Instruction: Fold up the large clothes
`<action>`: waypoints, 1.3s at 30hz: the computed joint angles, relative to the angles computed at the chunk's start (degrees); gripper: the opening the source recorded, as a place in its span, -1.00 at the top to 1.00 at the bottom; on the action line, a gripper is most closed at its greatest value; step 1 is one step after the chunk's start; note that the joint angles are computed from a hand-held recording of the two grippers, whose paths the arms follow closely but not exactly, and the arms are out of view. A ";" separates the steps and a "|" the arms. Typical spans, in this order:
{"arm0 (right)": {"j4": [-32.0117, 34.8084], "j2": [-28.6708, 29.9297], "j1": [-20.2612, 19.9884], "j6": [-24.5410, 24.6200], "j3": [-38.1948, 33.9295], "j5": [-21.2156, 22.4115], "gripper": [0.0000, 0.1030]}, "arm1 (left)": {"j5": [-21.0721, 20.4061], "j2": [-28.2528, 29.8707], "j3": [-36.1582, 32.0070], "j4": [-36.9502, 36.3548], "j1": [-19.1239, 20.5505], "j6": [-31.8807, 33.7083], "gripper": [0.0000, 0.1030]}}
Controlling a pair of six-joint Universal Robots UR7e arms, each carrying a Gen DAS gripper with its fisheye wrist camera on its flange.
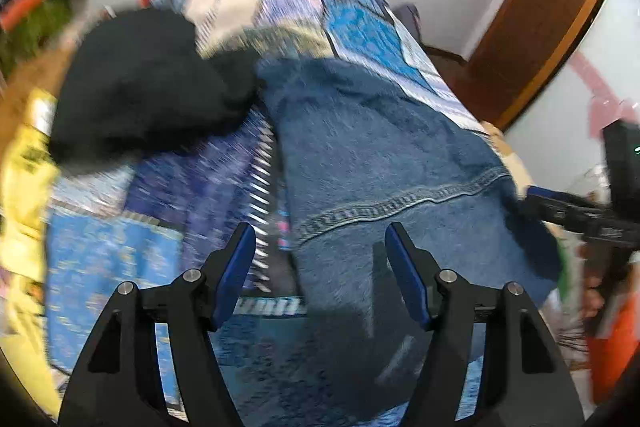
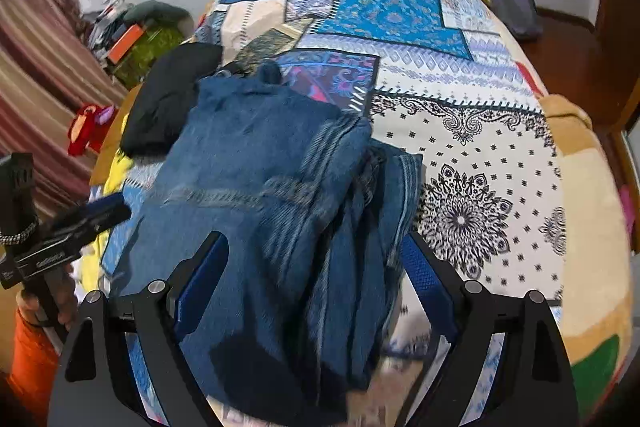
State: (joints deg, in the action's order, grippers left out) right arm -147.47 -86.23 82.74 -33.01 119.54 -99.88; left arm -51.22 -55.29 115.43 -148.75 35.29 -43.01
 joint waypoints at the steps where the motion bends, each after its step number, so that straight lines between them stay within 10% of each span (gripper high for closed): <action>1: 0.38 0.56 -0.13 0.19 -0.51 -0.36 -0.67 | -2.64 0.19 -0.49 -0.90 1.21 0.86 -0.28; 9: 19.00 7.54 -7.80 7.17 -10.59 9.32 -0.97 | -15.64 3.34 -3.85 -5.42 8.63 3.33 -0.33; 17: 21.00 10.95 -6.21 5.63 -13.61 9.62 -1.00 | -20.81 7.11 -7.23 -8.03 12.95 3.75 -0.70; 23: 21.65 12.26 -4.74 6.67 -14.83 8.42 -0.98 | -22.81 8.63 -9.74 -7.28 14.38 2.50 -0.58; 32: 19.53 9.46 -1.62 5.32 -12.95 5.59 0.07 | -20.28 5.92 -7.09 -9.81 11.42 2.38 0.09; 39: 17.86 7.28 3.47 7.46 -12.97 6.11 0.27 | -15.19 1.39 -5.31 -9.70 6.78 3.95 0.26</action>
